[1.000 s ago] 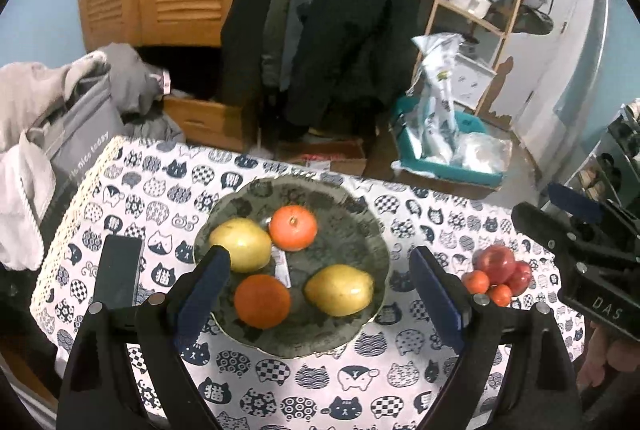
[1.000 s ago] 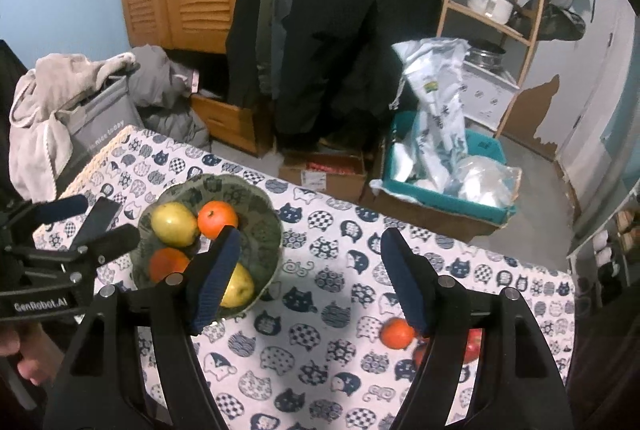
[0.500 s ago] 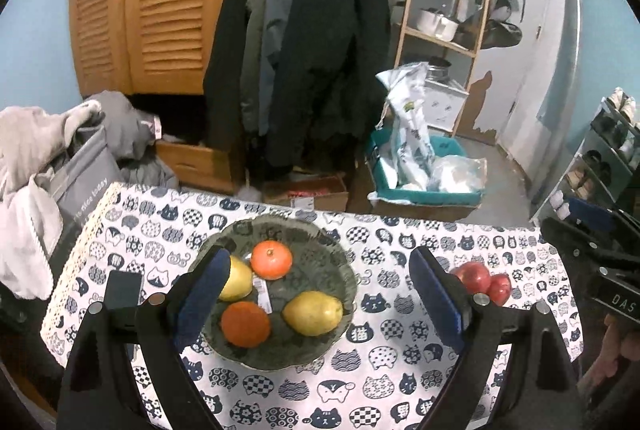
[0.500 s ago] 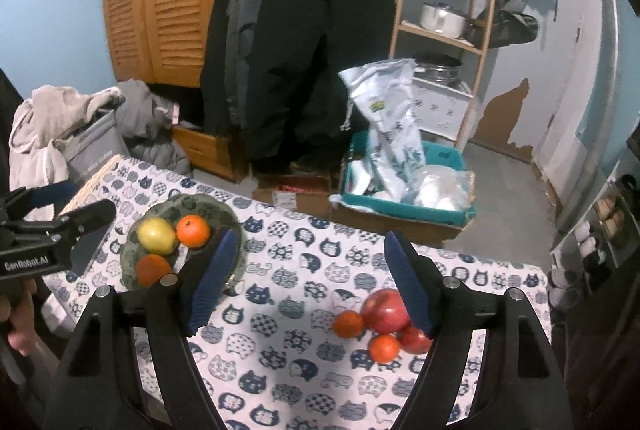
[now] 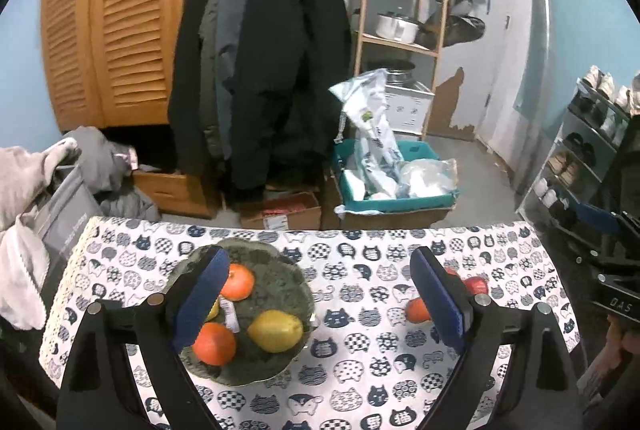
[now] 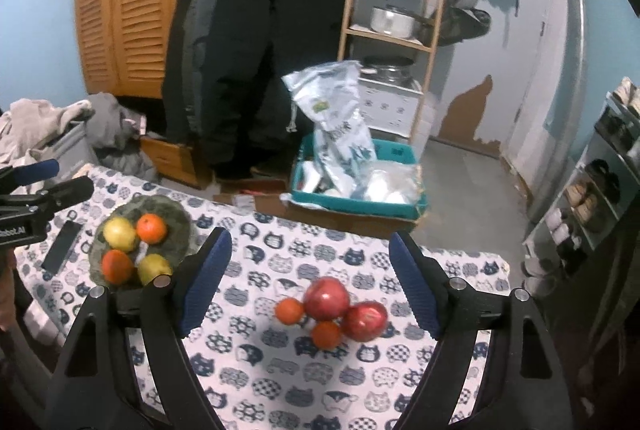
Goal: Organize fruits
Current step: 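Move both open tools back over the red apples and tangerines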
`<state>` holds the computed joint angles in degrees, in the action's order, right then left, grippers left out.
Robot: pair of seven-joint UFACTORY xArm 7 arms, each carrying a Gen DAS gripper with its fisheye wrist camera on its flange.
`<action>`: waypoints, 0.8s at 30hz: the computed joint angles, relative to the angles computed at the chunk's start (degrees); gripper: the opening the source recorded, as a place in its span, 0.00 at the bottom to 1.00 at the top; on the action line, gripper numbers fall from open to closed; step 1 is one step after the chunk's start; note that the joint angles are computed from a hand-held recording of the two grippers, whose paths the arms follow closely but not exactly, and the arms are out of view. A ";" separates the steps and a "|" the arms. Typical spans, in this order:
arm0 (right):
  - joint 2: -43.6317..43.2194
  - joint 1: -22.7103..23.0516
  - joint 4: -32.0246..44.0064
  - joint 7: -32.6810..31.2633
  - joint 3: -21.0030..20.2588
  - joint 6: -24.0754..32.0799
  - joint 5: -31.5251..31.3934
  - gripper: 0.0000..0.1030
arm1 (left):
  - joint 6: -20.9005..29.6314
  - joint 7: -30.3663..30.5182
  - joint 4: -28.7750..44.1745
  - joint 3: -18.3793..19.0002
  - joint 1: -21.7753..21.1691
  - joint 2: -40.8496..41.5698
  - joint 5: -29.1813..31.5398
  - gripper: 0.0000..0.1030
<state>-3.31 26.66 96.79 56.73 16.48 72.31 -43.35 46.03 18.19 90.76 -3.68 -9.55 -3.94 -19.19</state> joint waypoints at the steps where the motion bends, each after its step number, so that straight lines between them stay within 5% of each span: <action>1: -0.67 -0.12 -0.81 0.23 -0.17 0.00 0.16 0.79 | -0.24 -0.11 -0.03 -0.26 -0.19 0.01 0.24 0.90; 24: -15.90 -12.54 -20.40 0.85 1.06 -1.88 13.77 0.79 | 0.15 -1.85 2.33 -4.58 -6.14 5.52 4.49 0.97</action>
